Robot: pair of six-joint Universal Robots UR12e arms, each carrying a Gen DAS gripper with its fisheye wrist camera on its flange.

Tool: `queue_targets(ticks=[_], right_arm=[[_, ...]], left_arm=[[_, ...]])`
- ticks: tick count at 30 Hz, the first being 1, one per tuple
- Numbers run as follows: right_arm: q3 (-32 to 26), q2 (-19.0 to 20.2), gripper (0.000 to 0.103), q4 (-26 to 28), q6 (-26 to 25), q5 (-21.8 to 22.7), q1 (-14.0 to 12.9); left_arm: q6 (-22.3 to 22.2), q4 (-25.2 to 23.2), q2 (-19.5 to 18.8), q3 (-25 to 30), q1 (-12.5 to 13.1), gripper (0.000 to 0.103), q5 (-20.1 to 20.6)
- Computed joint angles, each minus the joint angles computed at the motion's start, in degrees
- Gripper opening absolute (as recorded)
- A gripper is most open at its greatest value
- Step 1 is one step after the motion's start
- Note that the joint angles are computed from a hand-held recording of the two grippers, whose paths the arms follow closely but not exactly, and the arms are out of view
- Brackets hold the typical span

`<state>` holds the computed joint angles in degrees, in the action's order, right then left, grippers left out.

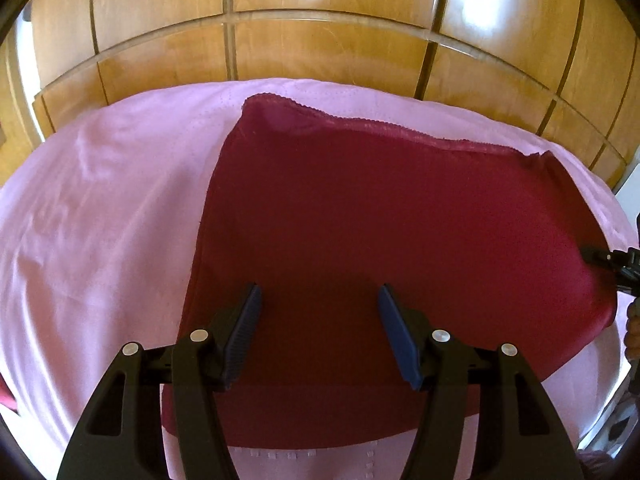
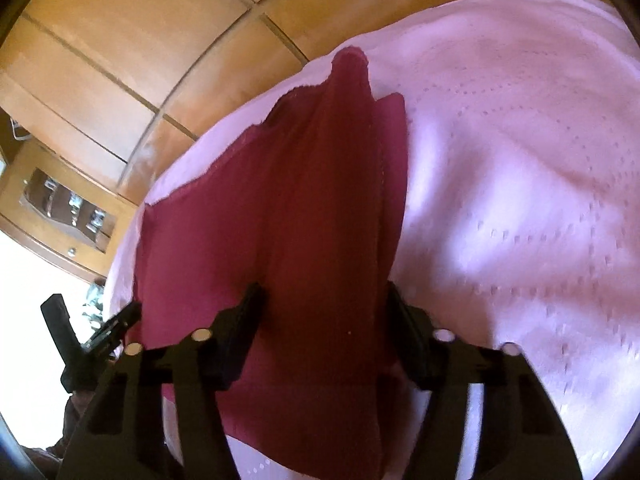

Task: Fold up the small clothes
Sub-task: 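Grasp the folded edge with both tools and fold it over again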

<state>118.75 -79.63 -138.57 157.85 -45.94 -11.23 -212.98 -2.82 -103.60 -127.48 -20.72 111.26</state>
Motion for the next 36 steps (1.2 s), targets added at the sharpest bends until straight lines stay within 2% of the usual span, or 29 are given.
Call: queue_targets(ticks=[1, 4, 11, 17, 20, 22, 25, 27, 32, 34, 36], right_arm=[[-0.1, -0.2, 0.038, 0.2, -0.3, -0.5, 0.3], [-0.6, -0.8, 0.033, 0.2, -0.7, -2.6, 1.6], [-1.2, -3.0, 0.030, 0.3, -1.0, -5.7, 3.2], [-2.7, -5.3, 0.026, 2.0, -2.1, -5.2, 5.4], [-4.2, -5.9, 0.025, 2.9, -1.7, -5.5, 8.5], [-5.2, -5.9, 0.025, 3.2, -1.4, -5.4, 10.2], [-6.6, -5.5, 0.025, 2.1, -0.8, -5.9, 13.7], [-7.7, -4.7, 0.024, 1.8, -0.2, -6.8, 16.6], [-9.3, -2.2, 0.024, 1.3, 0.3, -11.0, 23.1], [-9.8, -1.0, 0.024, 2.4, -1.2, -12.6, 26.0], [-10.0, -0.2, 0.027, 4.4, -3.8, -13.1, 27.8]], left_arm=[[0.1, 0.1, 0.0, 0.0, 0.0, 0.060, 0.0], [0.3, 0.4, 0.0, -0.2, 0.2, 0.060, -0.4], [0.4, 1.5, 0.0, -0.7, 0.6, 0.060, -1.2], [1.0, 2.9, 0.1, -1.2, 1.2, 0.060, -2.9], [0.6, 4.3, 0.3, -1.8, 1.9, 0.060, -4.8], [0.1, 6.5, 0.9, -2.9, 3.0, 0.060, -7.9], [-2.4, 11.9, 2.4, -5.6, 5.8, 0.060, -14.7], [-4.5, 15.1, 3.9, -7.7, 7.4, 0.060, -16.8], [-8.8, 18.8, 7.2, -11.8, 10.7, 0.060, -18.7], [-10.3, 19.8, 8.5, -13.2, 11.8, 0.060, -18.6], [-11.7, 20.9, 9.3, -14.4, 12.8, 0.060, -19.1]])
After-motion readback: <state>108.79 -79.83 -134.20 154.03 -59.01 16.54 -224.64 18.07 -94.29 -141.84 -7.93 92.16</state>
